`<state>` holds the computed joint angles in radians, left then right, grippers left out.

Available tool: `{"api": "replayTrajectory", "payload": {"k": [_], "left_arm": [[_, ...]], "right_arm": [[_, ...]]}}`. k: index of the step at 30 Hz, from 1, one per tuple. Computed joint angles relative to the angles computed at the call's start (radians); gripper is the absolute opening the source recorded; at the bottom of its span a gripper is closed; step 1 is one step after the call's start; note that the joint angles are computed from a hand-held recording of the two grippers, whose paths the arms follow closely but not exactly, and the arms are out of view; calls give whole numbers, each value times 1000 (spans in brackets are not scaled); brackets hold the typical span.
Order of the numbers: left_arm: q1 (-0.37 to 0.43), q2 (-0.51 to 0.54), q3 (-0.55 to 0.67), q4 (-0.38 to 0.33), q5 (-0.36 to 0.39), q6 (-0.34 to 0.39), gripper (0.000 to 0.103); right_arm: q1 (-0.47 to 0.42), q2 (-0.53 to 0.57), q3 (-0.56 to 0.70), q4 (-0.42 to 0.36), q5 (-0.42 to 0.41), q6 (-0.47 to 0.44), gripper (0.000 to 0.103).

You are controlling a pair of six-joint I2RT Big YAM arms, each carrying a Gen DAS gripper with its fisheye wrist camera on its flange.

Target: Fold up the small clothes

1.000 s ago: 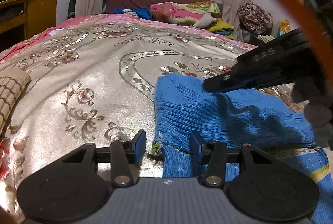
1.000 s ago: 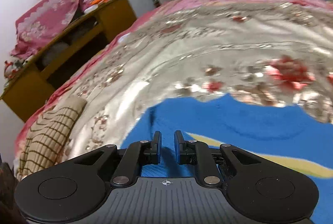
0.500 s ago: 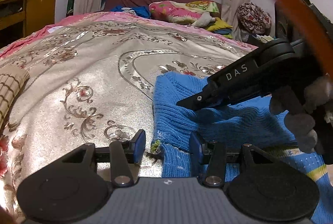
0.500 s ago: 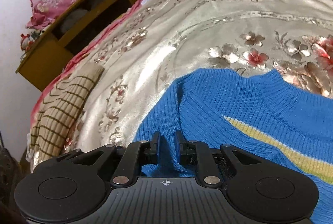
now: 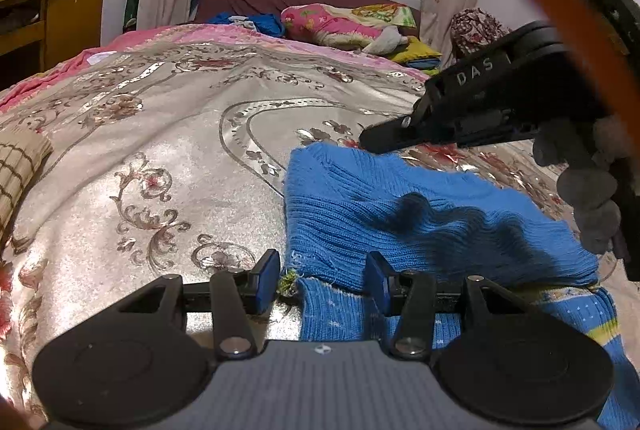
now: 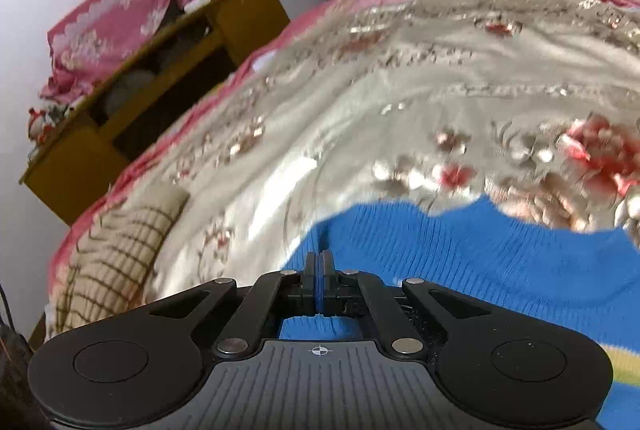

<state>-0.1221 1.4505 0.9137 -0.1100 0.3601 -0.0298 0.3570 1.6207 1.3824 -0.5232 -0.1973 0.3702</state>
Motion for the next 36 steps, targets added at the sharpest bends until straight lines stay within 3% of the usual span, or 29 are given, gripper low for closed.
{"api": "replayTrajectory", "payload": {"k": [5, 9, 15, 16, 18, 25, 30, 32, 36], "left_arm": [[2, -3, 0, -2, 7, 2, 53], [3, 1, 3, -6, 13, 3, 53], [0, 4, 4, -10, 13, 6, 53], [1, 3, 4, -10, 14, 5, 53], [2, 3, 5, -9, 17, 4, 53], [2, -11, -5, 16, 28, -3, 53], [-8, -4, 0, -7, 16, 14, 53], [-13, -4, 2, -20, 7, 33, 53], [-12, -10, -2, -22, 9, 39, 53]], "right_arm": [[1, 48, 56, -94, -82, -40, 12], [-5, 86, 66, -104, -115, -7, 29], [-15, 114, 73, -93, -162, -10, 27], [-11, 111, 71, -92, -151, -18, 23], [-3, 101, 60, -79, -132, -22, 5], [-4, 33, 40, -30, -63, -26, 3], [11, 53, 110, -73, 43, -92, 3], [32, 89, 141, -105, 137, -122, 5], [49, 121, 146, -130, 172, -113, 10]]}}
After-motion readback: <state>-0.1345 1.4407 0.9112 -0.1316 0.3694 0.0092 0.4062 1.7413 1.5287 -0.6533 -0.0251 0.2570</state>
